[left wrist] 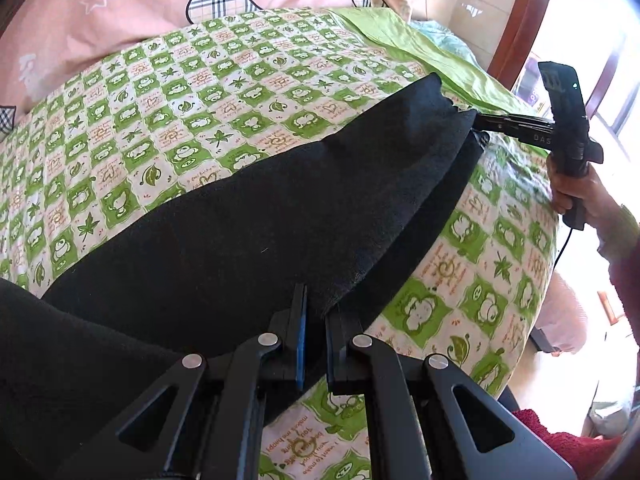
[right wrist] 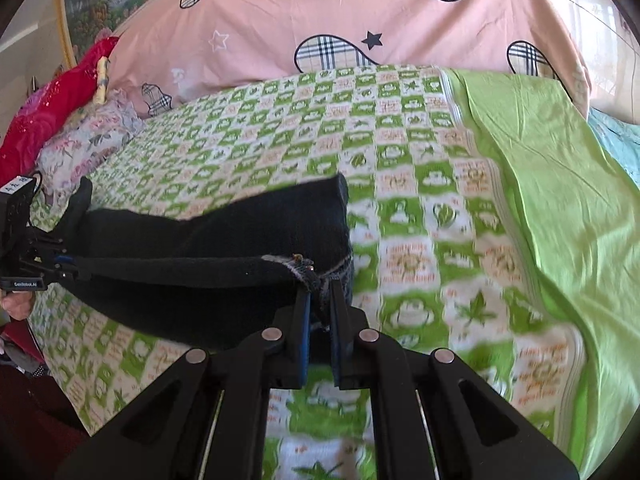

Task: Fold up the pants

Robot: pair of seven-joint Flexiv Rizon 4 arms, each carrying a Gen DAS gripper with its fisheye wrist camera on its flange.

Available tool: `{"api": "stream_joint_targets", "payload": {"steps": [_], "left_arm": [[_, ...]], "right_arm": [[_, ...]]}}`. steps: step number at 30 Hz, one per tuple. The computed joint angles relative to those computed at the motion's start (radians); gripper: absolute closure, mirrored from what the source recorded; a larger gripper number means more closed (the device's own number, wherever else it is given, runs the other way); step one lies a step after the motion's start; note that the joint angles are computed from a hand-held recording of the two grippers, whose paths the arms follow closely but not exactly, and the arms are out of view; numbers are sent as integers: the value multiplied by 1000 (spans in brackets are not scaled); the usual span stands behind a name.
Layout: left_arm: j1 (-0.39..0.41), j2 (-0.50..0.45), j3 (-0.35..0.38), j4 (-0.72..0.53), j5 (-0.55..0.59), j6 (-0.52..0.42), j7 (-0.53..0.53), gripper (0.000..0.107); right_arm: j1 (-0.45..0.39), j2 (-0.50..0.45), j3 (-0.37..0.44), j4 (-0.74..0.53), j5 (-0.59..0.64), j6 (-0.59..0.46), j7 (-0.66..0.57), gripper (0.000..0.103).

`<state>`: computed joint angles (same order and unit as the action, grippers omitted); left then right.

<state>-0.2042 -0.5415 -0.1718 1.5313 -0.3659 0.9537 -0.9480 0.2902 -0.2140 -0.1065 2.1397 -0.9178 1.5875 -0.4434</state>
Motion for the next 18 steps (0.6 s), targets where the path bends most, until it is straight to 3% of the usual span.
{"api": "stream_joint_targets", "payload": {"steps": [5,7,9,11,13,15,16,17,18], "left_arm": [[-7,-1,3,18,6,14,-6,100],[-7,-11,3,15,5,10,-17,98],[-2,-16,3,14,-6,-4,-38,93],[12,-6,-10,29,-31,-11,-39,86],[25,13,-19,54,-61,-12,-37,68],[29,38,-15,88,-81,5,-48,57],[28,46,-12,97,-86,10,-58,56],[32,57,-9,108,-94,9,-68,56],[34,67,-4,117,-101,4,-84,53]], "right_arm": [[-9,23,22,23,-39,-61,50,94],[-28,22,72,16,24,-126,17,95],[-22,33,74,14,-3,-183,55,94],[-34,48,96,18,-2,-209,78,93],[-45,71,98,33,-58,-204,142,93],[-64,98,98,49,-151,-192,247,88],[-75,106,100,50,-203,-186,305,78],[-89,114,95,51,-291,-168,396,59],[-103,117,93,45,-375,-150,480,49]]}}
